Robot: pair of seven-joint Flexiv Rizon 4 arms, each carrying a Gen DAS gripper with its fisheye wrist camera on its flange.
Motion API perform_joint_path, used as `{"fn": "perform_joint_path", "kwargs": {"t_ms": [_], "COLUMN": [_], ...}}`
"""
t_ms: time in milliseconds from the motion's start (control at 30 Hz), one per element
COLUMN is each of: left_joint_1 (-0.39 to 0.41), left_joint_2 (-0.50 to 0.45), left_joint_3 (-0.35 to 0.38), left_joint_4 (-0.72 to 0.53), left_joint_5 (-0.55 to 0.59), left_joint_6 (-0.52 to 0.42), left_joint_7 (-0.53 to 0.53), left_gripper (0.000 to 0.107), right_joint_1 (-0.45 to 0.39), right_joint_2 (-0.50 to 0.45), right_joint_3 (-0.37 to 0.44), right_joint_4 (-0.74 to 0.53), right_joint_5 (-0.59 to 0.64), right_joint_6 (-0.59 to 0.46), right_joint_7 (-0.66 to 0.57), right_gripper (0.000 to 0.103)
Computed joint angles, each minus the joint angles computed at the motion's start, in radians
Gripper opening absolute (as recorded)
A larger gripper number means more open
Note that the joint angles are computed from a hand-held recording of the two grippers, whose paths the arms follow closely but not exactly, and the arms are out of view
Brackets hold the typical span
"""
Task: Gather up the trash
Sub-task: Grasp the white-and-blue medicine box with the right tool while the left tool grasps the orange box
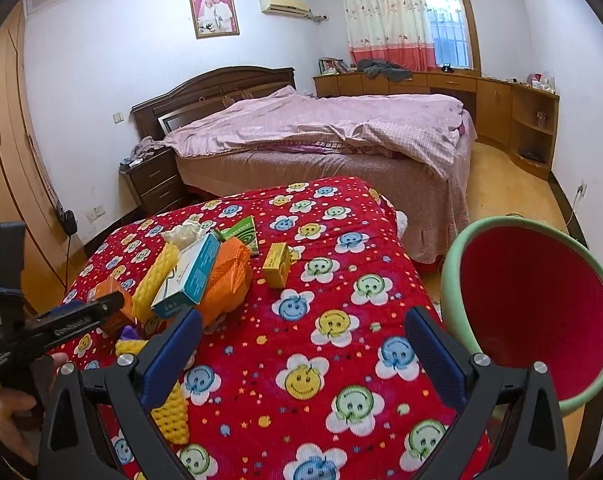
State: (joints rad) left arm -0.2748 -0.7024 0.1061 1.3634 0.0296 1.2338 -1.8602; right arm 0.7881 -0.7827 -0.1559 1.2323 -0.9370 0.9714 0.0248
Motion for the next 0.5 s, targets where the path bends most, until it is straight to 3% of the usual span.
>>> {"fn": "perform_joint_path", "kwargs": {"t_ms": [67,100,267,500], "left_joint_1": [0.022,0.035,0.049,0.065], "left_joint_2": [-0.001,-0.001,0.011,0.034], "left_joint_3": [-0.030,-0.047,-0.063,-0.056], "left_joint_4": [0.007,0.014,0.047,0.082], "left_joint_5": [-0.020,-0.031,-0.054,-0.082], "left_joint_6": [0.001,0.008,0.065,0.126], "left_joint_7": [0.023,0.041,0.092,0.135], "left_gripper": [0.059,0.057,0.057,0.057], "right_joint_1": [-0.009,-0.010,-0.009,-0.008], "right_joint_2": [-0.014,-0.020,-0.065,-0.189], "right_joint_3": [0.010,0.012,0.022,0.045], "right_joint_4": [-0.026,-0.037,-0.125,-0.361], "right_joint_5": [0.016,0.024,0.079,0.207], "right_joint_6": [0.002,0.000,-0.017,-0.083], "right_joint_7": [-0.025,-0.035,-0.108,-0.270], "right_gripper": [0.103,0.103,0.103,0.103]}}
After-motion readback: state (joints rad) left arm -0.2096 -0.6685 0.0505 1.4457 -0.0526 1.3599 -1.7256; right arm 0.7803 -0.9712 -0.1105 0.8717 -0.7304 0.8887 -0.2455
